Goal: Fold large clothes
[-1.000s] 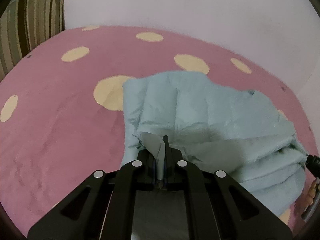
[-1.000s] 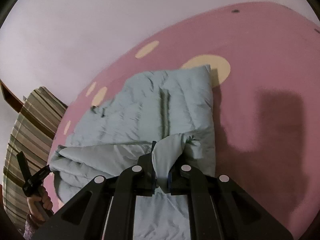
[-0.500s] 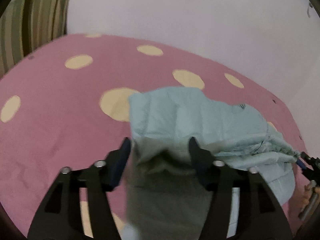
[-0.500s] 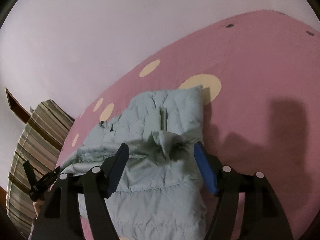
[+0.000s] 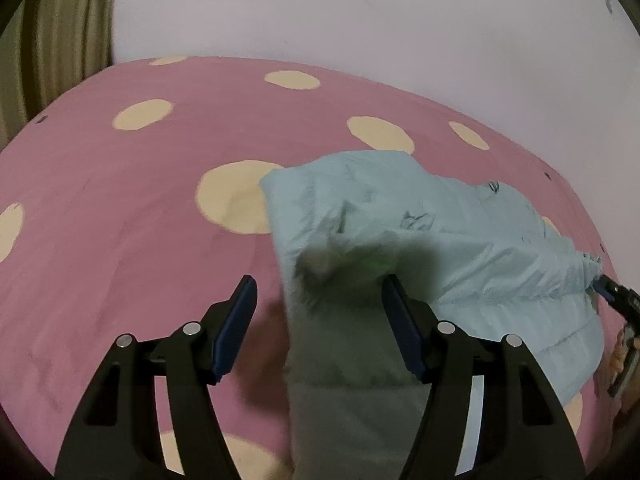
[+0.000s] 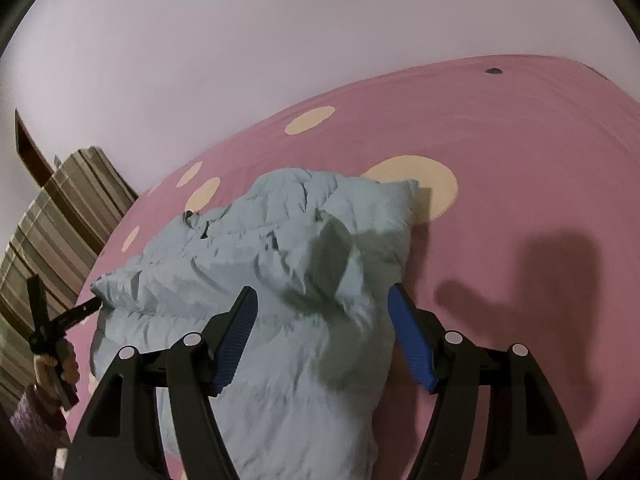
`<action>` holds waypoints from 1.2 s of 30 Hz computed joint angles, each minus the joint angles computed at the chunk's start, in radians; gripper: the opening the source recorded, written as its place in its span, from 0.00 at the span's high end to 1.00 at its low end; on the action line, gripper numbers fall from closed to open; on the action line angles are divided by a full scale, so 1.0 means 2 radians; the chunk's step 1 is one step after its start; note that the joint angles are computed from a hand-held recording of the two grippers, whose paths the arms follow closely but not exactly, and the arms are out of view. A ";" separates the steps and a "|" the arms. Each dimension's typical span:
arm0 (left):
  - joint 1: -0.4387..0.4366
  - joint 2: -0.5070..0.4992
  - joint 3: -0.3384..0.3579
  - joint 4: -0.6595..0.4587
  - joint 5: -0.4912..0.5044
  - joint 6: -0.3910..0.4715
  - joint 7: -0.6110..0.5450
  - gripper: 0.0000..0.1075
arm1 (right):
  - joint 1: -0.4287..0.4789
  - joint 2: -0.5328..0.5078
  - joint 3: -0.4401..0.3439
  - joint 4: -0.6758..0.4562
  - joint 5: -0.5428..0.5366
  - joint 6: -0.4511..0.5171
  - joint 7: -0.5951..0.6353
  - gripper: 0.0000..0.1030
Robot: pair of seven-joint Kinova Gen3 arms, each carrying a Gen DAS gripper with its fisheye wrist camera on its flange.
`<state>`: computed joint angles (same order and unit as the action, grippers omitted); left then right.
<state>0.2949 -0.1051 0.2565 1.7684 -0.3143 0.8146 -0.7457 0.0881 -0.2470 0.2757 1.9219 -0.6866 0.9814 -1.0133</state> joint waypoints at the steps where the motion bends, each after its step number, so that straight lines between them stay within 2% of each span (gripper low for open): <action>1: 0.000 0.009 -0.007 -0.004 0.013 -0.005 -0.019 0.40 | -0.003 0.007 0.001 -0.004 -0.001 -0.001 0.005 0.35; 3: 0.001 0.026 -0.015 -0.013 0.029 -0.009 -0.044 0.40 | -0.002 0.024 0.000 -0.012 -0.004 -0.001 0.012 0.35; 4: 0.002 0.032 -0.018 -0.016 0.033 -0.011 -0.051 0.46 | 0.000 0.032 0.003 -0.015 -0.012 0.004 0.021 0.35; 5: 0.002 0.036 -0.021 -0.018 0.040 -0.013 -0.062 0.59 | 0.002 0.041 0.008 -0.018 -0.024 0.014 0.033 0.37; 6: 0.004 0.044 -0.026 -0.023 0.052 -0.013 -0.079 0.65 | 0.008 0.047 0.004 -0.019 -0.027 0.017 0.039 0.41; 7: 0.004 0.048 -0.027 -0.026 0.056 -0.011 -0.088 0.75 | 0.013 0.048 -0.003 -0.020 -0.023 0.014 0.040 0.55; 8: 0.007 0.052 -0.027 -0.029 0.052 -0.009 -0.090 0.80 | 0.016 0.049 -0.014 -0.022 -0.012 0.009 0.036 0.64; 9: 0.011 0.056 -0.027 -0.031 0.047 -0.007 -0.091 0.88 | 0.018 0.049 -0.022 -0.023 -0.002 0.005 0.032 0.68; 11: 0.018 0.059 -0.027 -0.034 0.037 -0.005 -0.092 0.95 | 0.020 0.044 -0.030 -0.020 0.002 -0.004 0.035 0.81; 13: 0.027 0.057 -0.025 -0.035 0.015 -0.001 -0.073 0.96 | 0.019 0.032 -0.032 -0.016 0.005 -0.012 0.036 0.89; 14: 0.031 0.054 -0.023 -0.035 0.002 0.002 -0.061 0.97 | 0.017 0.027 -0.028 -0.014 0.002 -0.012 0.039 0.90; 20: 0.046 0.026 -0.004 -0.032 -0.060 0.017 0.002 0.97 | -0.002 -0.028 -0.016 -0.005 0.012 -0.023 0.030 0.94; 25: 0.041 0.020 0.012 -0.060 -0.089 0.036 0.014 0.98 | -0.031 -0.045 -0.009 -0.026 0.027 -0.036 0.008 0.95; 30: 0.049 0.070 0.005 -0.133 -0.135 0.069 0.019 0.98 | -0.048 -0.011 -0.020 -0.062 0.044 -0.070 -0.030 0.95; 36: 0.086 0.168 -0.035 -0.232 -0.176 0.115 0.018 0.98 | -0.040 0.075 -0.059 -0.114 0.076 -0.109 -0.089 0.95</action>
